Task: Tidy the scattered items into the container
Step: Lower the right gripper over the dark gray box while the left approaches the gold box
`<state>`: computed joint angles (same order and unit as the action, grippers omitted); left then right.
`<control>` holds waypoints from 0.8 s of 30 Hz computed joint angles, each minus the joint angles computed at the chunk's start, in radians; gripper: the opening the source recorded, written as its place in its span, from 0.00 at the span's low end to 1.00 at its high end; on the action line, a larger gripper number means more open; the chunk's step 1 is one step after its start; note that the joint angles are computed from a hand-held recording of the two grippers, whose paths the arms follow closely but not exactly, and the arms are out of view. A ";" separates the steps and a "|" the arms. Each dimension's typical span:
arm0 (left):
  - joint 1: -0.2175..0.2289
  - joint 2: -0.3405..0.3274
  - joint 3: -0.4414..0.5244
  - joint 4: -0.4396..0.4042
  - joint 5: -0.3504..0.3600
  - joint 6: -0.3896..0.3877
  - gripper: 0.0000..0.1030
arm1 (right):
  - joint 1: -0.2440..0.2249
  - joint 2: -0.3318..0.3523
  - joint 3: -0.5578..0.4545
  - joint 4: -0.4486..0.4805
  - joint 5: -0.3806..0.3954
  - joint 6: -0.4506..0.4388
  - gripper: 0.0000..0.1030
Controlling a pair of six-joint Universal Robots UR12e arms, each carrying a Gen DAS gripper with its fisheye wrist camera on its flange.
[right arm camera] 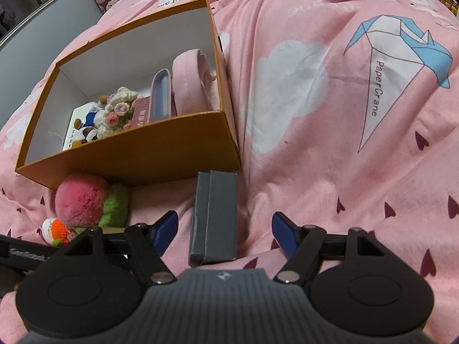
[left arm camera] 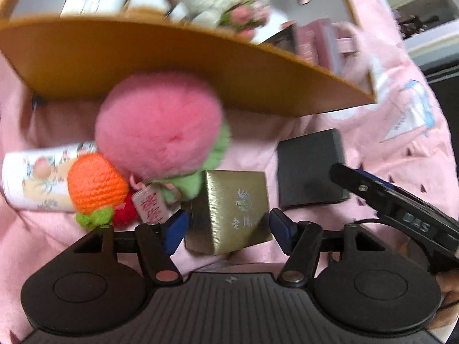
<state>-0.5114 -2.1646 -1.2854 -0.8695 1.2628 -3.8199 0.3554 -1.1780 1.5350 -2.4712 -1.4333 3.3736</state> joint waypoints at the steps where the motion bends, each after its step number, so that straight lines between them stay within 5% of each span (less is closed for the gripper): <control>1: -0.002 0.003 -0.001 0.010 0.005 0.014 0.71 | 0.000 -0.001 0.001 -0.003 -0.002 -0.001 0.72; 6: -0.011 0.005 -0.003 0.050 0.020 0.067 0.70 | 0.000 -0.003 0.004 -0.008 -0.002 -0.006 0.72; 14: -0.004 0.010 -0.044 0.194 -0.034 0.038 0.40 | 0.001 -0.002 0.003 -0.006 -0.001 -0.009 0.72; 24: -0.011 -0.003 -0.030 0.229 -0.052 0.089 0.35 | 0.002 0.000 -0.002 0.014 0.005 -0.025 0.64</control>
<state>-0.5226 -2.1672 -1.3159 -0.6401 1.2108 -3.7308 0.3569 -1.1780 1.5326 -2.4573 -1.4285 3.3487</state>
